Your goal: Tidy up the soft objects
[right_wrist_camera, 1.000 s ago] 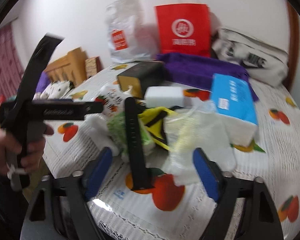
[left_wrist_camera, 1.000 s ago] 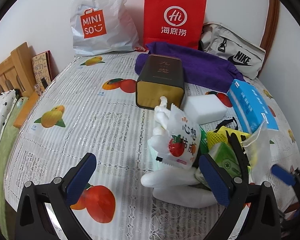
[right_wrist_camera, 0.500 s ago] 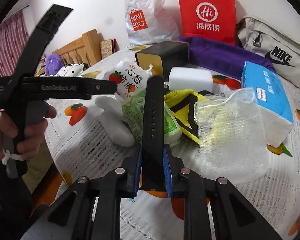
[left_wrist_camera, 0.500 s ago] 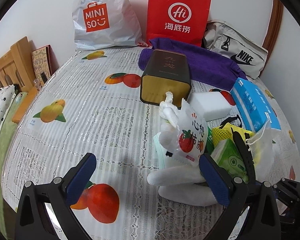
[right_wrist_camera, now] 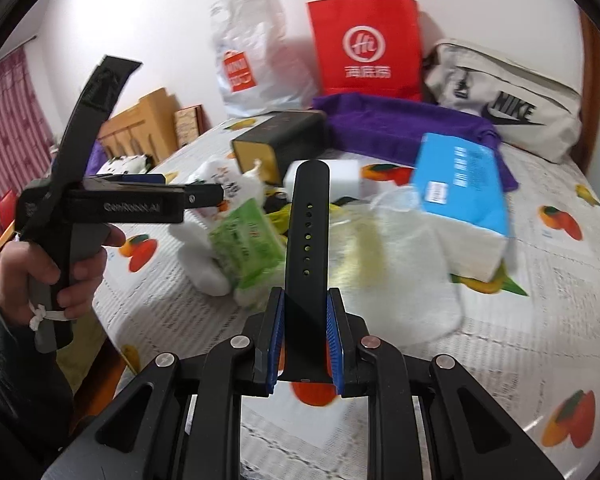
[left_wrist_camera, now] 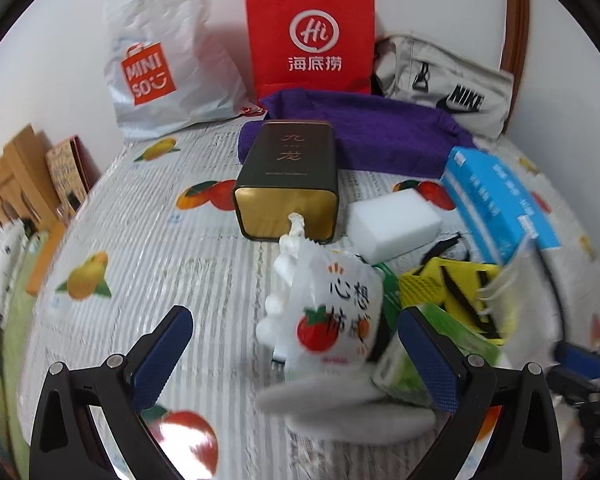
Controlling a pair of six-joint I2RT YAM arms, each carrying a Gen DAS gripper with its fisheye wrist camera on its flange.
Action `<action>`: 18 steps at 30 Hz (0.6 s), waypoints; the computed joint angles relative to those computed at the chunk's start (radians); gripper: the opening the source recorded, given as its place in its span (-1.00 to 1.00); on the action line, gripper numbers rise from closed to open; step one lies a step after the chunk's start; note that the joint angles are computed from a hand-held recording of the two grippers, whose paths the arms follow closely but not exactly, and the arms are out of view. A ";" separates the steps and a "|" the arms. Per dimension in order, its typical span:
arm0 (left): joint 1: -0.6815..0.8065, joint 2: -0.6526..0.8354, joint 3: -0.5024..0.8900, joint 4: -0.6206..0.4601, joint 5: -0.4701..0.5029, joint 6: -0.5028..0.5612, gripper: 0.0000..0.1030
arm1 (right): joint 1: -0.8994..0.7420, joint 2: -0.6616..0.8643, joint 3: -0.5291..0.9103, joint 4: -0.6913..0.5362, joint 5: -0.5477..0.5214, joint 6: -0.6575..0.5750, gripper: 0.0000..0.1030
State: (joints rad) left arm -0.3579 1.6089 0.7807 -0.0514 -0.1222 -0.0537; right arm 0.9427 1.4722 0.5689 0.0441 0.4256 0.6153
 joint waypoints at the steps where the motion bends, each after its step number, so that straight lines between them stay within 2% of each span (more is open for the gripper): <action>1: -0.004 0.015 0.009 0.002 -0.014 0.004 0.99 | -0.001 -0.008 -0.007 -0.005 0.008 0.003 -0.61; 3: 0.008 0.015 0.003 0.024 0.021 0.015 0.58 | -0.003 -0.018 -0.018 -0.017 0.029 0.029 -0.61; 4: 0.018 0.009 -0.001 0.028 0.053 0.015 0.11 | -0.007 -0.022 -0.024 -0.016 0.026 0.034 -0.61; 5: 0.029 0.002 -0.003 0.024 0.087 0.013 -0.13 | -0.015 -0.028 -0.033 -0.014 0.021 0.038 -0.61; 6: 0.044 -0.005 -0.005 0.019 0.129 0.016 -0.17 | -0.018 -0.029 -0.038 -0.011 0.020 0.040 -0.61; 8: 0.049 -0.023 -0.016 0.025 0.138 0.028 -0.44 | -0.029 -0.035 -0.047 -0.007 0.017 0.042 -0.61; 10: 0.064 -0.056 -0.031 0.022 0.166 0.035 -0.50 | -0.038 -0.042 -0.055 -0.001 0.011 0.044 -0.61; 12: 0.093 -0.086 -0.038 0.007 0.230 0.035 -0.66 | -0.047 -0.046 -0.055 -0.003 0.005 0.047 -0.61; 15: 0.128 -0.111 -0.046 -0.010 0.289 0.036 -0.73 | -0.053 -0.054 -0.053 -0.008 0.003 0.043 -0.61; 18: 0.142 -0.108 -0.051 -0.019 0.293 0.048 -0.79 | -0.055 -0.056 -0.047 -0.017 0.005 0.041 -0.61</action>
